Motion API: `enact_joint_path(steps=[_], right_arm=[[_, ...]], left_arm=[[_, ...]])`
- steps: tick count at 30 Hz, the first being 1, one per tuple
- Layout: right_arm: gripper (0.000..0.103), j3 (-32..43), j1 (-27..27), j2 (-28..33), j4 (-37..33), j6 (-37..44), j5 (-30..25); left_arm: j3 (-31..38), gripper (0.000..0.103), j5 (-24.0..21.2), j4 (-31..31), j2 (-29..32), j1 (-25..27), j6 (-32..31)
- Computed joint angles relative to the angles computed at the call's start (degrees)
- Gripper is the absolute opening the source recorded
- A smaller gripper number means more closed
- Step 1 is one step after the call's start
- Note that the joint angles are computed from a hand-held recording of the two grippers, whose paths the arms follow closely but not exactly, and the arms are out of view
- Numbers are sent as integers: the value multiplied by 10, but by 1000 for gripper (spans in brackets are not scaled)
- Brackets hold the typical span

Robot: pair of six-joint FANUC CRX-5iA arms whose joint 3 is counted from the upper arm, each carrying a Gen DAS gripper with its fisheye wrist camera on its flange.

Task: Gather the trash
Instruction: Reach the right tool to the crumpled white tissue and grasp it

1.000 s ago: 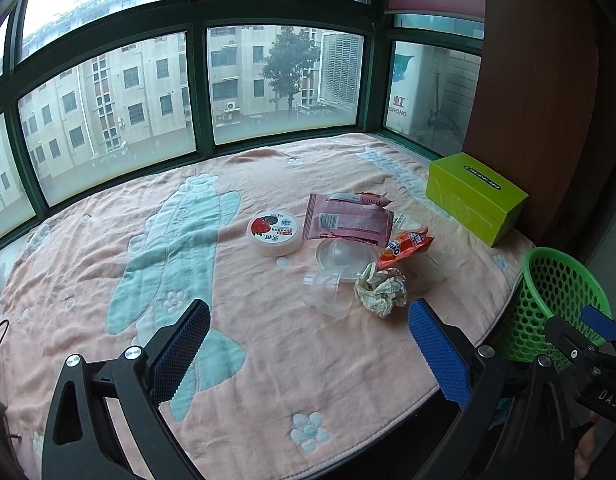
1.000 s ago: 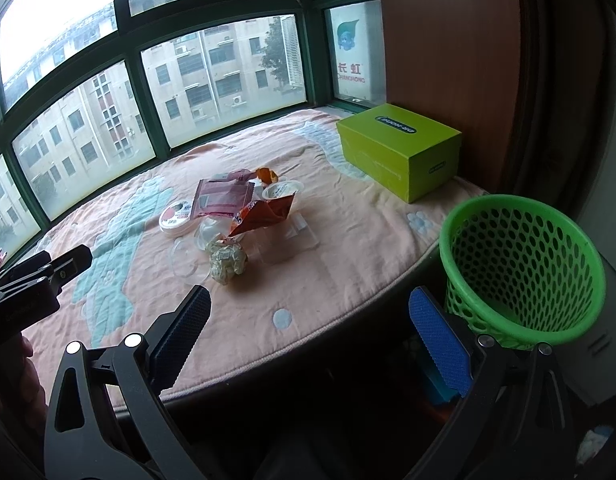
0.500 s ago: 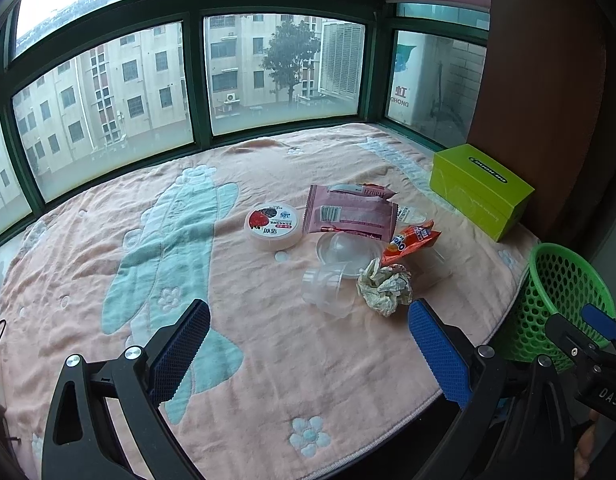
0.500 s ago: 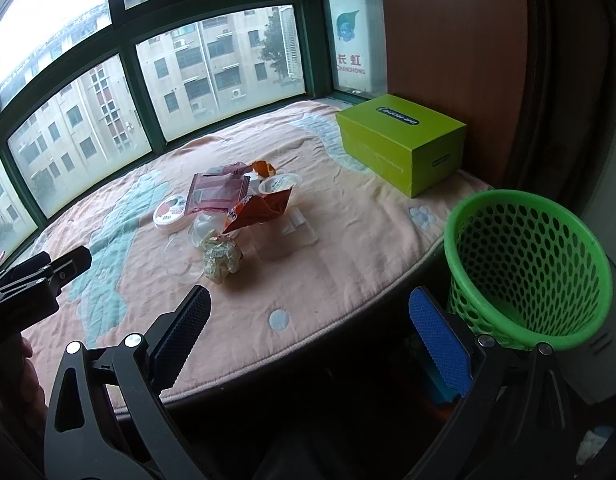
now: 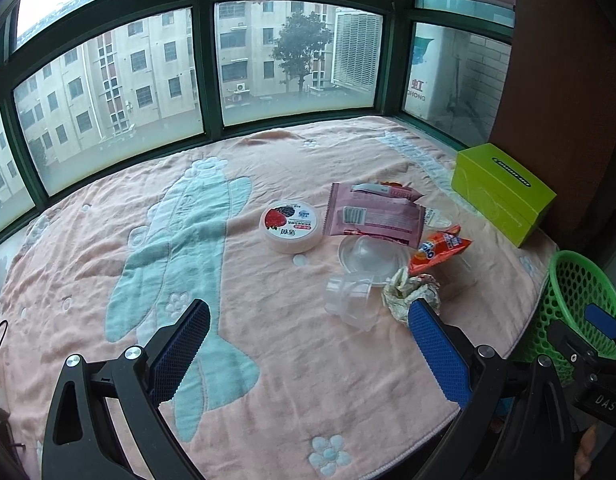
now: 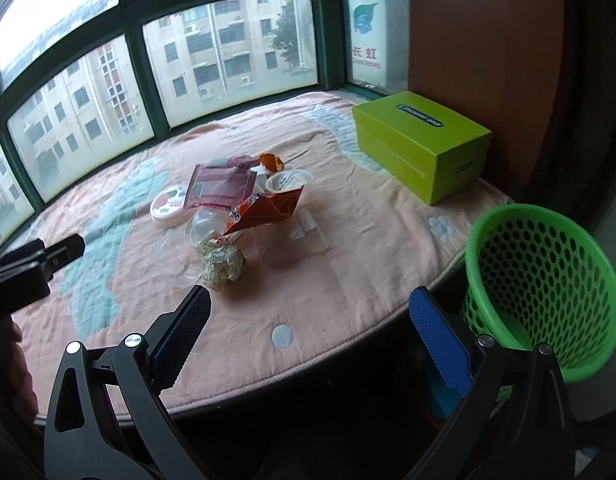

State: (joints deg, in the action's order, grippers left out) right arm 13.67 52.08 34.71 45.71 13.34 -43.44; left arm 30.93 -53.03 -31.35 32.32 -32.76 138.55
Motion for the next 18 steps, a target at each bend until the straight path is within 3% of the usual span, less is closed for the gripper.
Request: enact_joint_path(steps=[18], right_arm=[[98,184,-21,109,-199,240,15]], left_arm=[[10,96,-11,35,22,38,-19]])
